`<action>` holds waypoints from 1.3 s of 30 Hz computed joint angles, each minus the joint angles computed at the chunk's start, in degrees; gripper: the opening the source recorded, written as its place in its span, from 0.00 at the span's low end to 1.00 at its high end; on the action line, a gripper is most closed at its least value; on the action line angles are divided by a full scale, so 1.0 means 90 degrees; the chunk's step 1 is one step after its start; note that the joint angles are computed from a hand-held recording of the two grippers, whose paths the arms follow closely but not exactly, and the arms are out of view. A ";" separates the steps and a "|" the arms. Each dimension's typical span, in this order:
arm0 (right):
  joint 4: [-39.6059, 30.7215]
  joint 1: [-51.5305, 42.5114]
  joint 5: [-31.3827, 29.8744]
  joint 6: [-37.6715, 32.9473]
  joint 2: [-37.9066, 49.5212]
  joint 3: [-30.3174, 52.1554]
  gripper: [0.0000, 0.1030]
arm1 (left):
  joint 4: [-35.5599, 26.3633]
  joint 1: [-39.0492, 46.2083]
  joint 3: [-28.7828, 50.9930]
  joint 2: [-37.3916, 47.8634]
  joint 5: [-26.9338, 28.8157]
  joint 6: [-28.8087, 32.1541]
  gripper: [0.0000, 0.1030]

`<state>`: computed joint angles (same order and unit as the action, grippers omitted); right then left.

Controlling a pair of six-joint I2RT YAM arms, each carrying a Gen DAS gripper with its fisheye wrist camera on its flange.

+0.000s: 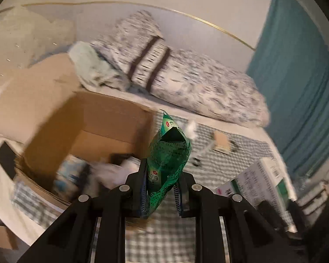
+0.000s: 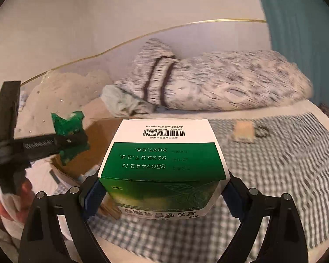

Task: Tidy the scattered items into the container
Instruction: 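Carry medicine box and foil packet into the cardboard box and open both grippers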

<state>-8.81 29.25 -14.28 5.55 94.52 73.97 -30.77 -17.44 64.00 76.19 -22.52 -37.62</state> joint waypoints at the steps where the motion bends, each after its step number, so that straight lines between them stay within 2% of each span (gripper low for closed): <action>1: -0.0052 0.0146 0.0038 0.0011 0.0146 0.0234 0.89 | -0.0006 0.0188 -0.0058 -0.0030 0.0007 0.0100 0.20; 10: -0.0639 0.1243 0.0040 0.0291 0.2241 0.2988 0.89 | 0.0391 0.1914 -0.0734 0.0067 0.1038 0.0870 0.20; 16: -0.1004 0.1527 -0.0081 0.0438 0.3402 0.4457 0.89 | 0.0734 0.2408 -0.0946 0.0292 0.1413 0.1133 0.20; 21: -0.1295 0.1563 -0.0190 0.0492 0.4015 0.5214 0.89 | 0.1043 0.2489 -0.1025 0.0491 0.1515 0.1241 0.20; 23: -0.1395 0.1547 -0.0242 0.0510 0.4225 0.5481 0.91 | 0.1159 0.2417 -0.1018 0.0545 0.1465 0.1348 0.26; 24: -0.1533 0.1547 -0.0229 0.0516 0.4388 0.5750 0.91 | 0.1166 0.2358 -0.0979 0.0584 0.1391 0.1417 0.45; 25: -0.1651 0.1550 -0.0162 0.0523 0.4492 0.5931 0.91 | 0.1091 0.2289 -0.0904 0.0628 0.1229 0.1437 0.73; 27: -0.1936 0.1556 0.0095 0.0607 0.4696 0.6346 0.95 | 0.1050 0.2192 -0.0876 0.0601 0.0852 0.1434 0.87; 30: -0.2277 0.1483 -0.0012 0.0762 0.4971 0.6918 0.98 | 0.1064 0.2291 -0.0887 0.0472 0.0973 0.1482 0.87; 33: -0.2619 0.1459 0.0010 0.0812 0.5101 0.7374 1.00 | 0.0799 0.2315 -0.0753 0.0413 0.0908 0.1357 0.87; 35: -0.2353 0.1450 0.0057 0.0757 0.4777 0.6919 1.00 | 0.0699 0.2250 -0.0757 0.0285 0.0854 0.1275 0.87; 39: -0.1554 0.1316 0.0062 0.0674 0.3845 0.5458 1.00 | 0.0385 0.1812 -0.0636 0.0137 0.0527 0.1011 0.87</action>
